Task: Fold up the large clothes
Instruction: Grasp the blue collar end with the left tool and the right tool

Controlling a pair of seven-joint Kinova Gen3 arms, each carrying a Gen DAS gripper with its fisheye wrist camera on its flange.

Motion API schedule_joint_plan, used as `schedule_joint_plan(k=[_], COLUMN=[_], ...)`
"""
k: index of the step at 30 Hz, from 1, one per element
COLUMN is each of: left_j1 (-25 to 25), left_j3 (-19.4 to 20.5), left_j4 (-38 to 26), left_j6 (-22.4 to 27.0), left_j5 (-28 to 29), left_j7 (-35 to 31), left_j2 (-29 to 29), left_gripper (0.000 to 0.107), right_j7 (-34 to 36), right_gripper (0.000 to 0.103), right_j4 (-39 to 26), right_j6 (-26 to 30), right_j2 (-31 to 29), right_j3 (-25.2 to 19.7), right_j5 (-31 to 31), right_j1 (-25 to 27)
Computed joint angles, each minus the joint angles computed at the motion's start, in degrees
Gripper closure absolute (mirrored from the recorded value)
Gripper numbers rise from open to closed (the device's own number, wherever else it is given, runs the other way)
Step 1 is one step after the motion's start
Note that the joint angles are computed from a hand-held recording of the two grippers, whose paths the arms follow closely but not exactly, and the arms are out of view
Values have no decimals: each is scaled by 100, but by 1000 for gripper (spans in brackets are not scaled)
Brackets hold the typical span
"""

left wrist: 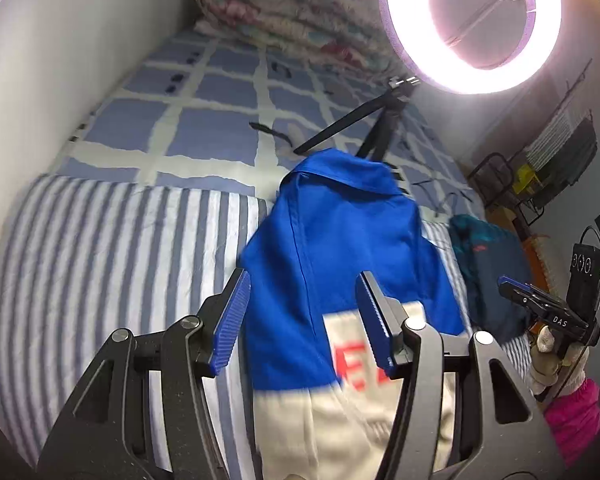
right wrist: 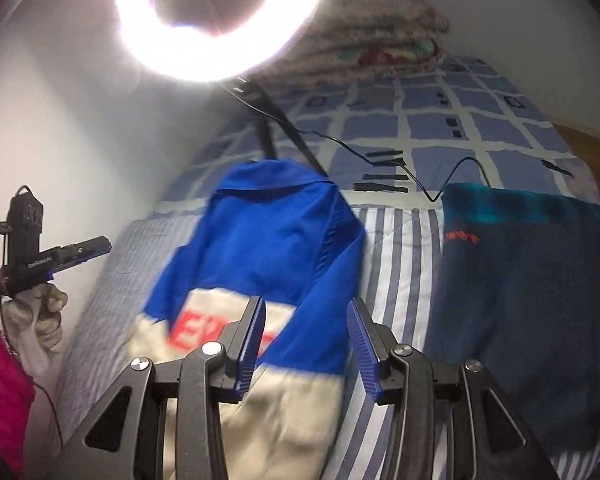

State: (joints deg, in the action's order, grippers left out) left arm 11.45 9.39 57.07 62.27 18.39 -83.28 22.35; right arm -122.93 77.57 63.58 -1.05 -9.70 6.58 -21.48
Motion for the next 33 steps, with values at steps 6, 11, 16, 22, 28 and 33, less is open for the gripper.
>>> schedule_joint_plan(k=[6,11,16,22,28,33], left_j1=[-53,70,284,521,732,820], left_j3=[128,97,4,-9,-108,-138], left_j4=[-793,-1543,-2300,-2940,-2647,-1824], left_j6=[105,449,773,1046,738,43], left_j5=[230,82,-164,-304,-530,-677], left_j7=[-13,75,161,77,-61,-180], left_j2=[902,1479,1980,2368,2205,1642], left_gripper=[51,51,51,51,92,101], right_j7=[317,376,626,981,910,390], right_gripper=[52,52,52,51,79,96], right_j4=[-263,-181,-218,-370,-365,-324], right_j6=[-282,-644,-794,-808,-913,-857], right_j2=[730,1008,1236,1532,1596,1397], right_j3=[263,412,466,445,499,580], right_j5=[25,-119,-224,-692,-266,486], right_j1=[127,224,263,435,88,-356])
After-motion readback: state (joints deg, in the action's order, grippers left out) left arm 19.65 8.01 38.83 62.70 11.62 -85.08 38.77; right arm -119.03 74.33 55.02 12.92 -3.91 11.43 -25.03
